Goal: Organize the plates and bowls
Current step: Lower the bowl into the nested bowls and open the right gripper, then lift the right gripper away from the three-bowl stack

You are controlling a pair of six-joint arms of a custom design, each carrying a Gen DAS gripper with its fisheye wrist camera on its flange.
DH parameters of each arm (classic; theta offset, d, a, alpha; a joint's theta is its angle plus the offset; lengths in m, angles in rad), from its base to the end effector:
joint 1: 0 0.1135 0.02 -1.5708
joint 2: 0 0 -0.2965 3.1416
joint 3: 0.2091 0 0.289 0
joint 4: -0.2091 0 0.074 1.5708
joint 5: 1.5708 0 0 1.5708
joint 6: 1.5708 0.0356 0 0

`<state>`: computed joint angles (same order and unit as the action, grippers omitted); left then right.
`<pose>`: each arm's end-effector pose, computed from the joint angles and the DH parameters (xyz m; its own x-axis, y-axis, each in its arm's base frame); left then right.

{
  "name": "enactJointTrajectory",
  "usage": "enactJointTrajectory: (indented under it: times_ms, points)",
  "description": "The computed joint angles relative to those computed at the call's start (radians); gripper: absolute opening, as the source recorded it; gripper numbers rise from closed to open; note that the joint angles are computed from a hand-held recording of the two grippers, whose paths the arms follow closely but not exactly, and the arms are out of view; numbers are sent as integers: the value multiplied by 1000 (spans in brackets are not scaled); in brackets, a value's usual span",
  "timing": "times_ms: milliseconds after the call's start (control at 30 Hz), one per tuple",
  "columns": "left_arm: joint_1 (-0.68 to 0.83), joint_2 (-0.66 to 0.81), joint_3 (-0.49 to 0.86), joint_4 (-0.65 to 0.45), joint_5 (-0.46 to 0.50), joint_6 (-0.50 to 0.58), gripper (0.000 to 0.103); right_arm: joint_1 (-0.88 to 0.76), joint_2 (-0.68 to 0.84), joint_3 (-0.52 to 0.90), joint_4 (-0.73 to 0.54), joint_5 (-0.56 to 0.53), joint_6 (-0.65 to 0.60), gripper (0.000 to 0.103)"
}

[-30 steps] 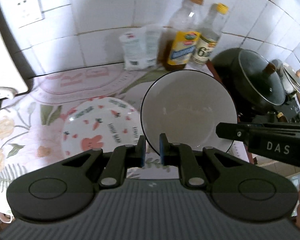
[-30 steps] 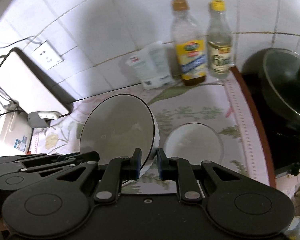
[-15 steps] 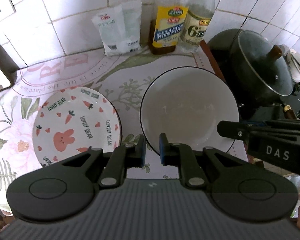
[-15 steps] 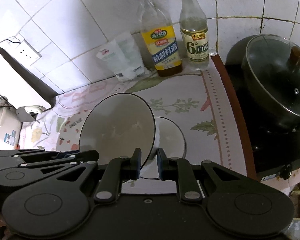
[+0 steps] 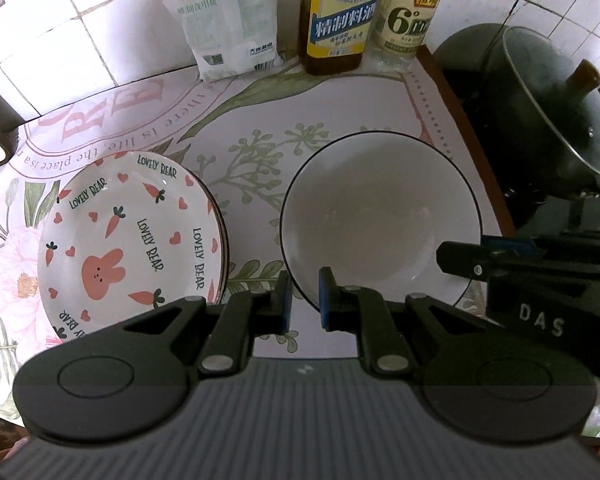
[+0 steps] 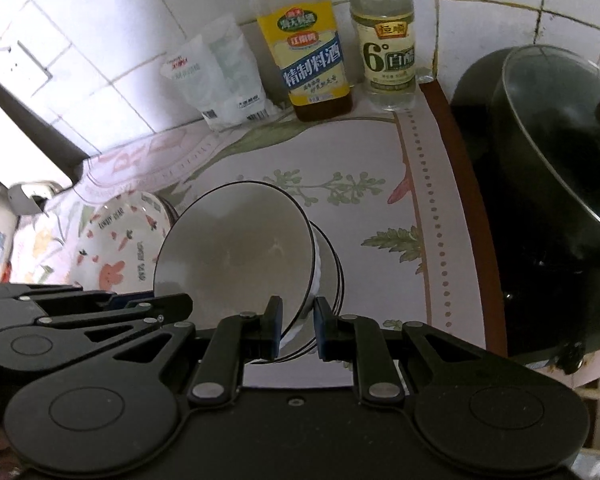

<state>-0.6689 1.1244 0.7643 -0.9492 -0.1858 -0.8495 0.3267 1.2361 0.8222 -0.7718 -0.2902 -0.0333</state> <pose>0.1656 -0.1225 0.2322 -0.9300 -0.2056 -0.3047 -0.1914 0.9785 -0.0763 0.2299 0.0886 0.2346 -0.8636 -0.3263 -0.3843 -0.4383 0.8626 0.2525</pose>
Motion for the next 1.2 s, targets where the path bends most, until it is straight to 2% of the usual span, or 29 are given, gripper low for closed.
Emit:
enactJointTrajectory:
  times_ms: [300,633,733,900,1067,1200]
  points:
    - [24,18,-16,37,34,15,13,29,7,-27,35,63,-26,21]
    - [18,-45,-29,34,46,-12,20,22,-24,-66,78,43,-36,27]
    - [5,-94,-19,-1,47,-33,21,15,-71,-76,68,34,-44,28]
    - [-19,-186,12,-90,67,-57,22,-18,-197,-73,-2,-9,-58,37]
    - [-108,-273,51,-191,30,-97,22,-9,-357,-90,-69,-6,-66,45]
    - [-222,-360,68,-274,-26,-180,23,33,-501,-104,-125,31,-45,48]
